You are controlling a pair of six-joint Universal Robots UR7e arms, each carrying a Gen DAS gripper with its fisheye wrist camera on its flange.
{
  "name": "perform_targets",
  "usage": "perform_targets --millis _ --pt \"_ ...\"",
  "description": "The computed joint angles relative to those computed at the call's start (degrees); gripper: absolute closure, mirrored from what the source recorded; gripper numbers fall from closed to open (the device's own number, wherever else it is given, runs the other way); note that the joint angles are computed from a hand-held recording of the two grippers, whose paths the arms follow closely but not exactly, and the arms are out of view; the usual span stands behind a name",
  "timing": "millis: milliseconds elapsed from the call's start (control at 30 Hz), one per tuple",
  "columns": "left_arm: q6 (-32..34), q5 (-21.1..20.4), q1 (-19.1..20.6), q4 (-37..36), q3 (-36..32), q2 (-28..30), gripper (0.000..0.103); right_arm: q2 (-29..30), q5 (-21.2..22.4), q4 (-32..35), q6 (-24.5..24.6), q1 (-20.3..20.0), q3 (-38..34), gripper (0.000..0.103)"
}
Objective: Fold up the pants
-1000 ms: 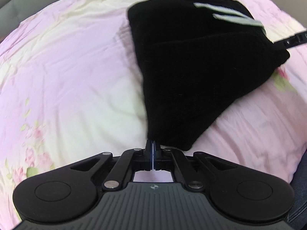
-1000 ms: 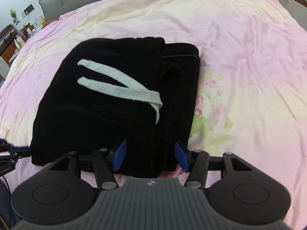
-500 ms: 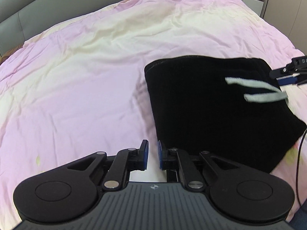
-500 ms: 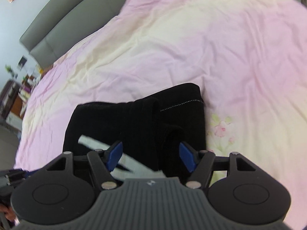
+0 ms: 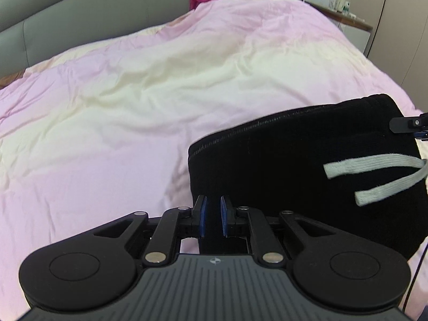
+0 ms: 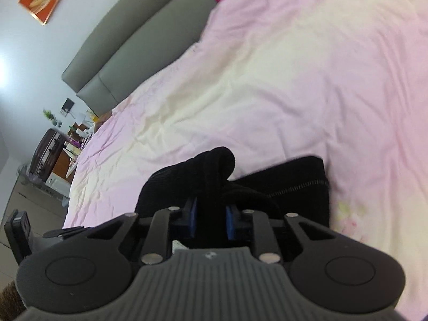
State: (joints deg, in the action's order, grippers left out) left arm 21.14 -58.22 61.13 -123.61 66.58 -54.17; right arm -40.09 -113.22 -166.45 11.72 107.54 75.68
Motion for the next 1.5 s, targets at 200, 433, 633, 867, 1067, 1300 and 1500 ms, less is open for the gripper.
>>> perform_targets --millis 200,433,633,867,1067,1300,1500 --pt "2.46 -1.66 -0.35 -3.64 -3.88 5.56 0.089 0.17 -7.30 7.80 0.53 -0.77 -2.96 0.086" --pt "3.22 2.91 0.46 -0.90 -9.27 12.34 0.091 2.96 -13.68 6.68 -1.03 -2.77 -2.48 0.085" --pt "3.63 8.99 -0.73 1.18 -10.69 14.23 0.094 5.59 -17.24 9.31 -2.97 -2.28 -6.11 0.083" --pt "9.44 2.48 -2.95 -6.89 5.18 0.83 0.094 1.37 -22.49 1.67 -10.49 2.94 1.72 0.074" --pt "6.47 -0.14 -4.35 -9.20 20.64 -10.88 0.094 0.21 -26.56 -5.60 -12.60 7.09 10.68 0.077" --pt "-5.45 2.12 -2.23 -1.93 26.76 -14.75 0.095 1.15 -28.51 -10.97 -5.57 6.68 15.98 0.077" --pt "-6.64 -0.87 -1.47 -2.42 28.84 -19.70 0.097 3.29 -30.75 -12.44 -6.27 6.76 16.18 0.077"
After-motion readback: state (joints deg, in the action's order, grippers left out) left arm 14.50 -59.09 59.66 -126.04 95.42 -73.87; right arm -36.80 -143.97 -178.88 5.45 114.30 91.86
